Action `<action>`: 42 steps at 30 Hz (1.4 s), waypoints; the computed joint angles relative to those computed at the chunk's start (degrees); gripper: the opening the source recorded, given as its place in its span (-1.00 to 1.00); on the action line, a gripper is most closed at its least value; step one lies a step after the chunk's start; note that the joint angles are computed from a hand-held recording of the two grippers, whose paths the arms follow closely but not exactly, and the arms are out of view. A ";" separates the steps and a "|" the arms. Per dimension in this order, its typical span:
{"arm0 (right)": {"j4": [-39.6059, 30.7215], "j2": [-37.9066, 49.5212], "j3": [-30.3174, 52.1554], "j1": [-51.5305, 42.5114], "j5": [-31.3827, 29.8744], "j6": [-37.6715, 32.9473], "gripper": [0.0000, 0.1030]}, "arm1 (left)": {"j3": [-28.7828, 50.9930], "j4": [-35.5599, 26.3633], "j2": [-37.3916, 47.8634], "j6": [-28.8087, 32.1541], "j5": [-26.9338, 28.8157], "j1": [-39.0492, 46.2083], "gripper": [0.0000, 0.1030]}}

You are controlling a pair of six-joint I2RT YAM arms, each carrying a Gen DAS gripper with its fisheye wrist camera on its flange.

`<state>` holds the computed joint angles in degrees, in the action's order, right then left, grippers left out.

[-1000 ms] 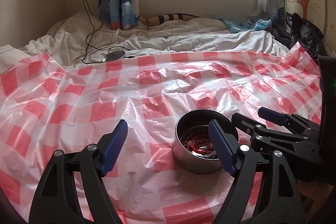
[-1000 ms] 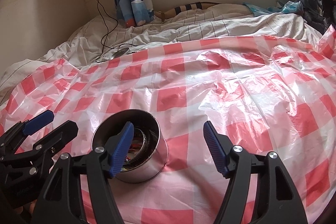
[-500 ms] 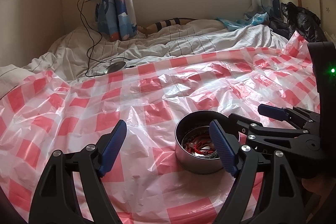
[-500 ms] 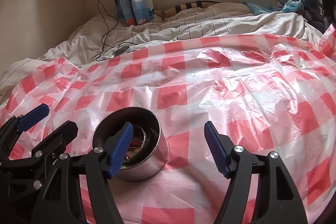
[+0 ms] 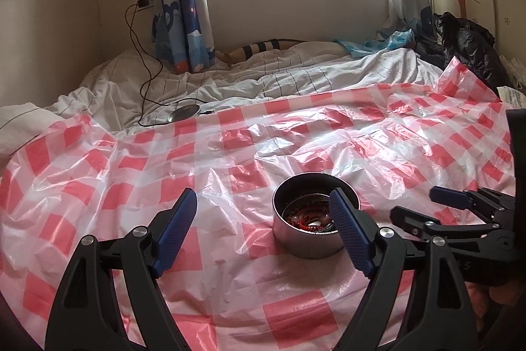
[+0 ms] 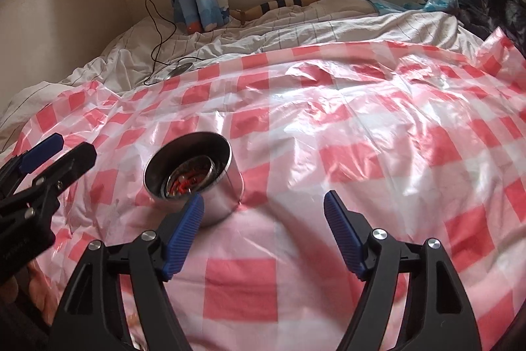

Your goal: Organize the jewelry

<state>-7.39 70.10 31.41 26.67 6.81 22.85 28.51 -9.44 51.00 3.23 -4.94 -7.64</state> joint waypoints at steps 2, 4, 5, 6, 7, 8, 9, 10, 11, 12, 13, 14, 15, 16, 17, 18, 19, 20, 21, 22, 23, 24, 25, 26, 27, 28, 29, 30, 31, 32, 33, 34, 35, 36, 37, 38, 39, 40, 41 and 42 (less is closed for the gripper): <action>-6.51 -6.17 -1.15 1.15 1.07 1.70 0.41 | -0.75 -4.28 -4.40 0.79 1.89 1.18 0.56; -13.92 -11.63 -0.47 3.62 2.84 3.54 0.41 | -0.17 -10.87 -7.61 1.33 8.56 5.47 0.56; -16.80 -14.17 -0.18 5.43 3.65 4.83 0.41 | 0.54 -14.58 -8.48 1.92 14.00 9.13 0.56; -19.87 -16.49 0.37 7.90 4.70 6.28 0.41 | 1.13 -18.41 -9.33 2.65 19.85 13.31 0.56; -22.24 -18.10 0.80 10.54 6.02 7.51 0.41 | 1.53 -21.81 -9.50 3.69 24.76 16.71 0.56; -24.86 -19.62 1.25 14.38 8.26 9.28 0.41 | 2.07 -25.64 -8.71 5.79 29.81 20.27 0.56; -27.08 -20.74 1.46 18.17 10.45 11.26 0.41 | 2.29 -29.67 -7.26 8.43 34.52 23.76 0.56; -28.81 -21.39 1.51 21.31 12.10 13.15 0.41 | 1.99 -32.77 -5.78 11.06 37.27 26.36 0.56; -30.44 -21.94 1.31 24.34 13.47 15.09 0.41 | 1.09 -34.94 -5.32 12.74 37.89 27.45 0.56; -31.59 -22.48 0.83 26.57 14.42 16.71 0.41 | 0.01 -36.29 -5.72 14.25 37.02 28.12 0.56; -32.59 -23.44 0.03 28.47 15.09 18.58 0.41 | -1.25 -36.92 -6.98 15.44 35.55 28.32 0.56; -33.18 -24.81 -1.11 29.45 14.93 20.19 0.41 | -2.24 -37.40 -7.99 16.58 34.60 28.60 0.56; -33.44 -25.99 -2.11 29.94 14.51 21.52 0.41 | -2.87 -37.76 -8.09 17.71 34.82 29.38 0.56; -33.31 -27.34 -3.27 29.78 13.66 22.30 0.41 | -3.11 -38.49 -6.71 19.77 36.78 31.36 0.56; -33.12 -28.59 -4.27 29.92 13.18 23.22 0.41 | -3.11 -39.17 -4.61 21.57 38.81 33.05 0.56; -32.66 -29.92 -5.23 29.79 12.74 23.64 0.41 | -3.20 -39.26 -2.67 22.86 40.42 34.05 0.56; -31.73 -31.31 -6.26 28.90 11.69 23.41 0.41 | -3.58 -38.49 -1.35 23.31 40.95 34.13 0.56; -30.67 -32.70 -7.29 27.59 10.15 23.21 0.41 | -4.21 -37.28 -0.85 22.96 40.42 33.36 0.56; -29.64 -33.94 -8.21 25.73 8.27 22.80 0.41 | -4.77 -36.12 -0.41 22.73 39.90 32.75 0.56; -29.11 -35.05 -8.84 24.15 6.83 22.52 0.41 | -5.11 -34.85 0.04 21.91 39.74 31.99 0.55; -28.61 -36.16 -9.47 22.31 5.35 22.13 0.41 | -5.40 -34.06 0.95 21.92 40.28 31.96 0.52; -28.22 -36.91 -9.84 20.74 4.11 21.83 0.41 | -5.29 -33.52 2.76 22.12 41.18 31.84 0.39; -28.08 -37.47 -10.19 19.86 3.31 21.57 0.41 | -5.20 -33.04 5.04 22.58 41.72 31.87 0.24; -27.89 -37.49 -10.32 19.34 2.82 21.18 0.41 | -5.27 -32.26 6.02 22.10 41.44 31.30 0.16; -27.61 -37.08 -10.19 18.83 2.37 20.51 0.41 | -5.49 -32.33 6.48 23.17 41.48 31.72 -0.06; -27.39 -36.75 -10.14 19.10 2.36 20.24 0.41 | -5.07 -33.07 7.72 24.83 41.90 32.05 -0.39; -27.05 -36.36 -10.11 18.76 1.79 19.48 0.41 | -4.64 -34.27 8.51 26.62 42.14 32.71 -0.54; -26.62 -35.64 -10.02 19.33 1.74 19.24 0.41 | -4.43 -35.22 8.51 27.90 42.09 33.39 -0.72; -26.04 -34.58 -9.90 20.31 1.96 19.15 0.41 | -4.07 -36.59 8.71 29.69 42.48 34.35 -0.86; -25.41 -33.21 -9.69 21.79 2.51 18.99 0.41 | -3.78 -37.89 8.68 31.39 43.00 35.46 -0.87; -24.90 -31.74 -9.34 23.49 3.37 18.76 0.41 | -3.55 -39.12 7.96 32.75 43.26 36.60 -0.87; -24.37 -29.73 -8.79 25.83 4.94 18.44 0.41 | -3.15 -40.36 7.66 34.35 43.74 38.14 -0.87; -24.13 -28.04 -8.28 27.86 6.41 18.19 0.41 | -2.42 -41.99 7.86 36.40 44.75 40.30 -0.87; -23.76 -25.97 -7.68 30.03 7.95 17.93 0.41 | -1.40 -43.75 8.33 38.76 45.96 42.99 -0.87; -23.24 -24.30 -7.29 31.72 8.99 17.69 0.41 | -0.13 -45.56 9.00 41.11 47.20 45.95 -0.87; -22.41 -22.79 -6.94 33.00 9.59 17.16 0.40 | 1.28 -47.39 10.08 43.42 48.46 48.92 -0.87; -21.40 -21.62 -6.84 33.87 10.03 16.64 0.37 | 2.67 -49.02 11.47 45.63 49.56 51.81 -0.87; -20.22 -20.29 -6.67 34.39 10.02 15.98 0.26 | 3.85 -49.93 12.62 47.00 50.03 54.14 -0.87; -18.83 -18.81 -6.64 34.36 9.19 15.25 0.17 | 4.61 -50.27 13.35 47.63 49.92 55.66 -0.87; -17.26 -16.89 -6.60 33.89 7.66 14.61 0.00 | 5.12 -50.07 13.99 47.56 49.43 56.53 -0.87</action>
